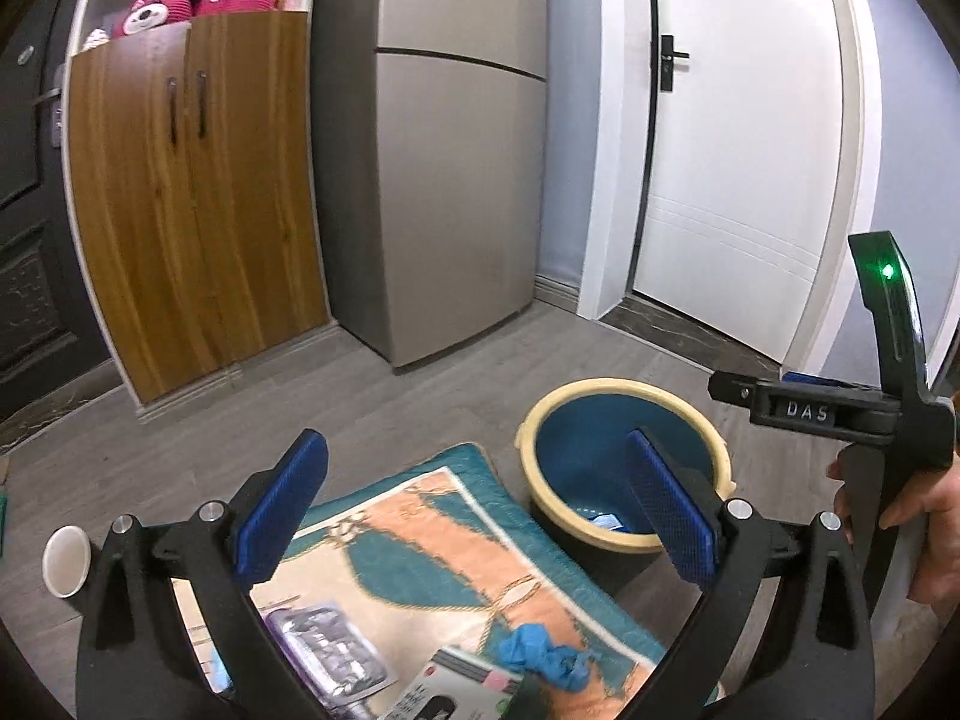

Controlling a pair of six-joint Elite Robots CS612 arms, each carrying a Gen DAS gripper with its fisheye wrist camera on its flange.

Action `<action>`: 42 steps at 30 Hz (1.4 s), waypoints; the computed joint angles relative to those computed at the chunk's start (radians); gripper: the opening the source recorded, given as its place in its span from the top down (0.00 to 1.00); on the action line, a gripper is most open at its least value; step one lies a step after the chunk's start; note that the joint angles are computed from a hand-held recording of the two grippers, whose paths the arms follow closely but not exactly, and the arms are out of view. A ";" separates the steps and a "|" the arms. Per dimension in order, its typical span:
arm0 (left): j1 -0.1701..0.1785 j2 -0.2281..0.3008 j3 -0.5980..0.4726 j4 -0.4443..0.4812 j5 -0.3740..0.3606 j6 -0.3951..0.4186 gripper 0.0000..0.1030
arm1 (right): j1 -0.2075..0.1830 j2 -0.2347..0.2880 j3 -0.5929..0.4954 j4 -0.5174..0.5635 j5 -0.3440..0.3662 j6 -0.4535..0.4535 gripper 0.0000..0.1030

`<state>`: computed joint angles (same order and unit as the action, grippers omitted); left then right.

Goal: Collect trash
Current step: 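Move both tools back to the mat and grasp the black bag and blue glove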

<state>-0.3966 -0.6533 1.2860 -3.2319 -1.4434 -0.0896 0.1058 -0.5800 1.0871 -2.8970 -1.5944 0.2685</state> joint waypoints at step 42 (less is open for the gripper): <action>0.100 -0.019 0.091 0.144 0.135 -0.104 0.06 | 0.115 0.145 -0.175 0.419 0.100 -0.291 0.34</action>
